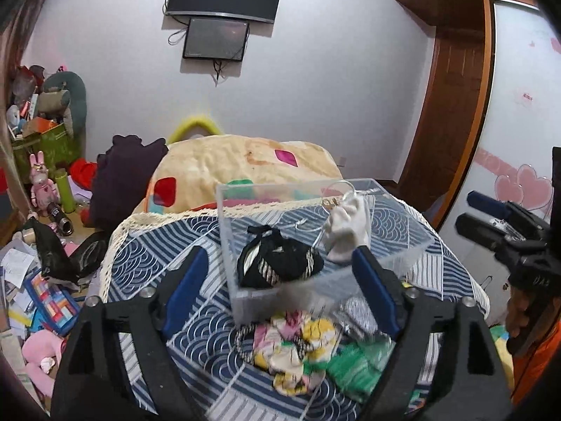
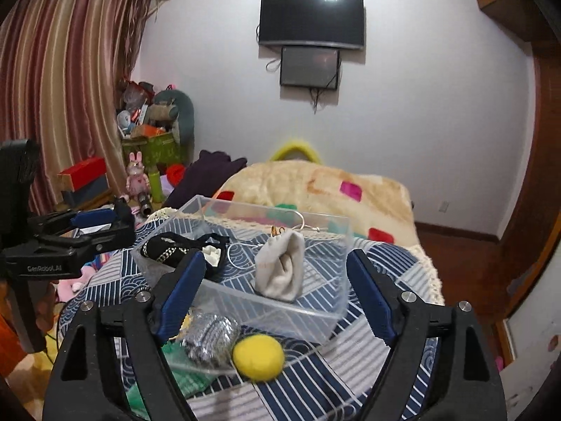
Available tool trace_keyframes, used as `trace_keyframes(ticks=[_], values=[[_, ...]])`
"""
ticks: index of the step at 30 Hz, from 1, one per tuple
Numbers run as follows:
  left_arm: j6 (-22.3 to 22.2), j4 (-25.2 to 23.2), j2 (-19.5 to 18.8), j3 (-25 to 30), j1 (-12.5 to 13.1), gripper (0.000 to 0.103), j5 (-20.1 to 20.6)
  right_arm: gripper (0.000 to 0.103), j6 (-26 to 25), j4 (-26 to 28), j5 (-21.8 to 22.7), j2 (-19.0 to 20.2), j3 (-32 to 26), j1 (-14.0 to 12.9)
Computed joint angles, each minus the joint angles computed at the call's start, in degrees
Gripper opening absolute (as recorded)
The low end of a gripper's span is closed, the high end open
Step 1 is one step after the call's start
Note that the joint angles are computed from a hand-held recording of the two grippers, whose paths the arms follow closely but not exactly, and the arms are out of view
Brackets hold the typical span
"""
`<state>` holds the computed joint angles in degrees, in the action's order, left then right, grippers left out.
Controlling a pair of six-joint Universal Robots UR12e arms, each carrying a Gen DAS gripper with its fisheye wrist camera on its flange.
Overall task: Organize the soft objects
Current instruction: 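Grasp the yellow sponge with the right tool while the left tool grasps the floral scarf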
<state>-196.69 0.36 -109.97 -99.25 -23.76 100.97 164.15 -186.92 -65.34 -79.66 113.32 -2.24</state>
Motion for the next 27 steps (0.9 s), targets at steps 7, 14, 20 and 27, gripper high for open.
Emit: trace_keyframes(ticks=[7, 14, 20, 27], values=[[-0.5, -0.3, 1.0, -3.1, -1.0, 0.089, 0.0, 0.083, 0.8, -1.1, -2.1, -0.9, 3.2, -0.7], [-3.4, -4.0, 0.7, -4.8, -1.4, 0.089, -1.3, 0.083, 1.3, 2.3, -3.5, -1.9, 6.1, -1.5], [-5.2, -4.5, 0.0, -5.5, -1.5, 0.082, -2.3, 0.083, 2.1, 6.2, -3.2, -2.7, 8.1, -2.8], [-5.0, -4.8, -1.7, -4.0, -1.7, 0.057, -2.9, 0.082, 1.7, 7.2, -3.9, -2.8, 9.3, -3.3]])
